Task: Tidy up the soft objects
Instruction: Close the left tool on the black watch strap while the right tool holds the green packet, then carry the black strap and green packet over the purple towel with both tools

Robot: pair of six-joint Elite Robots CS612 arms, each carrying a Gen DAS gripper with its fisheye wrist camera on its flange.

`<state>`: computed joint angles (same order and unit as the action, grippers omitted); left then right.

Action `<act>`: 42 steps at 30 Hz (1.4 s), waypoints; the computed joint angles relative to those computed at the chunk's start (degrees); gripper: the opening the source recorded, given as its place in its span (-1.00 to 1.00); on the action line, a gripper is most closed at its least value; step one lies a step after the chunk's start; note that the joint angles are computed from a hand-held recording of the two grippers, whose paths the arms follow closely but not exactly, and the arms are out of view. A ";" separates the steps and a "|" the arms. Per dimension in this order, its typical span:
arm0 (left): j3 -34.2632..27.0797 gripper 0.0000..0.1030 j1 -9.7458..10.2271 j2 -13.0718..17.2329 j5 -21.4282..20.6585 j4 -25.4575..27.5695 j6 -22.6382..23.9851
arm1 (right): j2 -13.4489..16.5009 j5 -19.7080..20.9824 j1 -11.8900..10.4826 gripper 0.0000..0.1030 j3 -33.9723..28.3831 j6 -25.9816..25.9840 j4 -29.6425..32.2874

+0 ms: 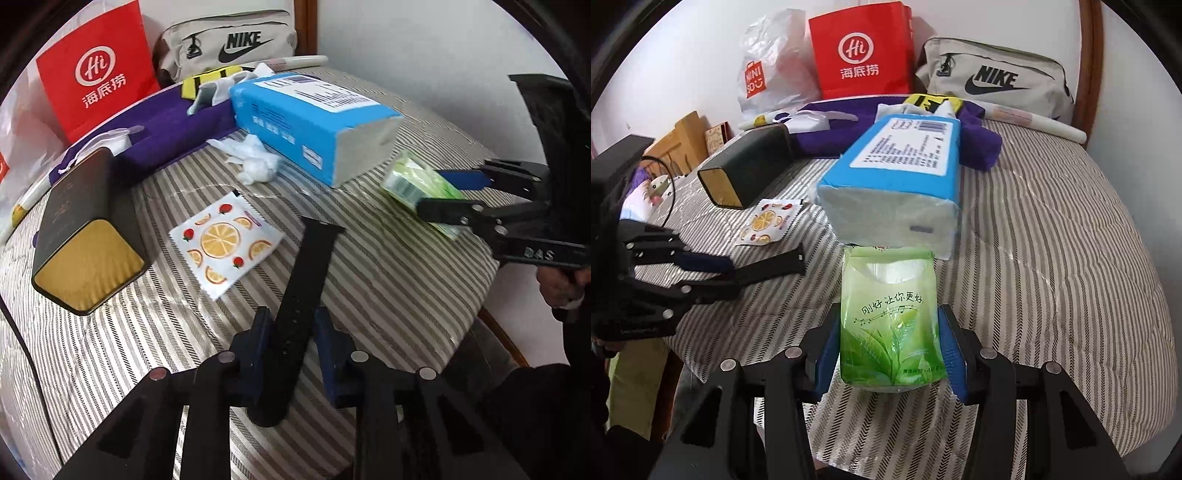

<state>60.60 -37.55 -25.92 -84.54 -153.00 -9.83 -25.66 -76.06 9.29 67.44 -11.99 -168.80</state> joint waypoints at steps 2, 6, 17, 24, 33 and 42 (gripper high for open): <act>-0.79 -0.54 0.18 0.29 -0.79 0.64 -0.57 | 0.18 0.48 -0.10 -0.03 -0.11 0.45 -0.11; -3.80 -0.44 0.39 1.97 -1.84 1.19 -0.42 | 0.37 0.64 -0.06 -0.03 -0.30 0.15 -0.37; -3.68 -0.55 -0.07 2.05 -1.33 0.50 -0.67 | 0.45 1.01 -0.13 -0.01 -0.02 0.71 -1.11; -2.96 -0.59 -0.18 1.93 -0.58 -1.20 -3.26 | 0.46 0.81 -0.01 -0.03 0.32 1.04 -2.30; 0.62 -0.60 -0.14 0.09 -1.10 -5.55 -8.98 | -0.79 1.12 0.09 -0.04 1.63 -0.10 -3.31; 3.08 -0.60 -0.36 -1.84 0.69 -8.21 -9.80 | -1.96 1.69 0.21 -0.04 2.65 -1.22 -4.84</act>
<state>63.68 -37.91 -27.76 -83.85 -161.21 -19.63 -27.62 -74.36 9.49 70.09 -13.21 -173.63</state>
